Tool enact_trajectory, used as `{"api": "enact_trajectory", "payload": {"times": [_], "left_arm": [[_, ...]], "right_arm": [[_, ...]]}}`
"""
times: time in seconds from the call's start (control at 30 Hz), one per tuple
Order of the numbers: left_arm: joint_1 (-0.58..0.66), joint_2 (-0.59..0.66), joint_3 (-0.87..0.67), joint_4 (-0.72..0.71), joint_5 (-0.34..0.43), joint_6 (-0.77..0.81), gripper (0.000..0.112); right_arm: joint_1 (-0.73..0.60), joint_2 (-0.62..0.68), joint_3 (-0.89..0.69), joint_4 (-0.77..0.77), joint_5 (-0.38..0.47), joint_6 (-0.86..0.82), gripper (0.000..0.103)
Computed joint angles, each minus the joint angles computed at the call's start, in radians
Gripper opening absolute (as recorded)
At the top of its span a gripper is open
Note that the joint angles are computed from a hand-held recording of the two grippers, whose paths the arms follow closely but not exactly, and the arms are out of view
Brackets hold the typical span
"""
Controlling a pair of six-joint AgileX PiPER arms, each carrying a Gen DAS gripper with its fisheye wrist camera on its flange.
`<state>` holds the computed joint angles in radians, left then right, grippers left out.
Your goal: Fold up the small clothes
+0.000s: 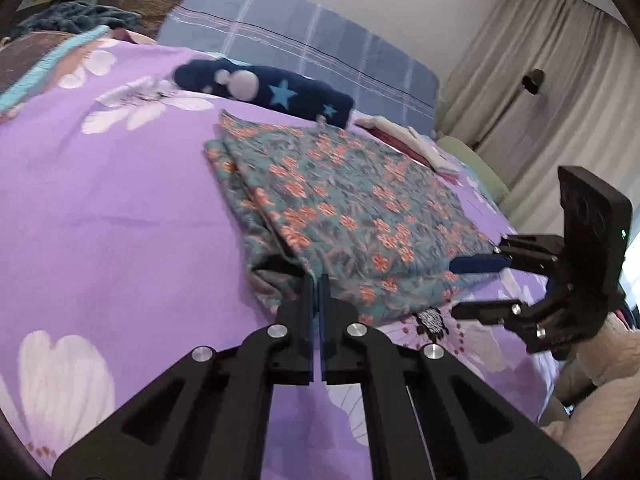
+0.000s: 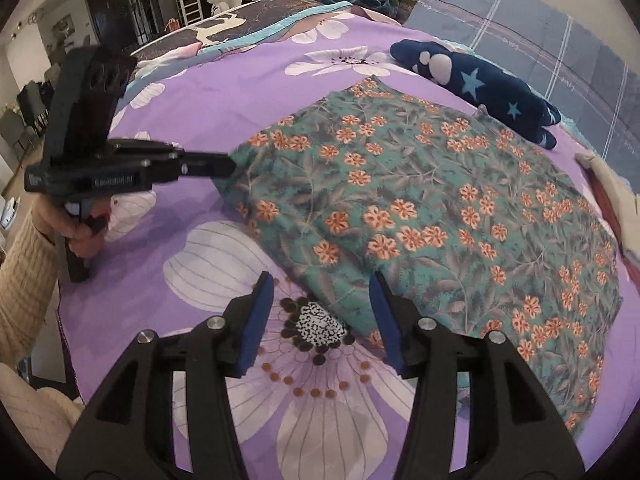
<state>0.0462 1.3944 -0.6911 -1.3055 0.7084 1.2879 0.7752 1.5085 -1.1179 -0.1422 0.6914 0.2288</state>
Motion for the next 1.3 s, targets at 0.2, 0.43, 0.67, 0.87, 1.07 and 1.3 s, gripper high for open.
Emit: {"api": "enact_trajectory", "payload": {"times": [0.2, 0.43, 0.67, 0.87, 1.07, 1.3], "left_arm": [[0.012, 0.060, 0.036, 0.041, -0.054, -0.035, 0.001], [0.047, 0.017, 0.037, 0.078, -0.065, -0.076, 0.001], [0.066, 0.201, -0.174, 0.114, 0.053, -0.119, 0.011], [0.090, 0.326, -0.259, 0.082, 0.190, -0.118, 0.017], [0.144, 0.349, -0.238, 0.002, 0.240, -0.069, 0.022], [0.151, 0.361, -0.244, -0.011, 0.263, -0.102, 0.003]], "right_arm": [[0.067, 0.060, -0.039, -0.066, -0.009, 0.017, 0.052], [0.205, 0.172, -0.089, -0.336, -0.021, 0.194, 0.052], [0.285, 0.267, -0.118, -0.585, 0.004, 0.379, 0.052], [0.365, 0.308, -0.094, -0.839, 0.052, 0.546, 0.054], [0.454, 0.410, -0.124, -1.103, 0.155, 0.685, 0.054], [0.442, 0.508, -0.239, -1.092, 0.199, 0.640, 0.003]]}}
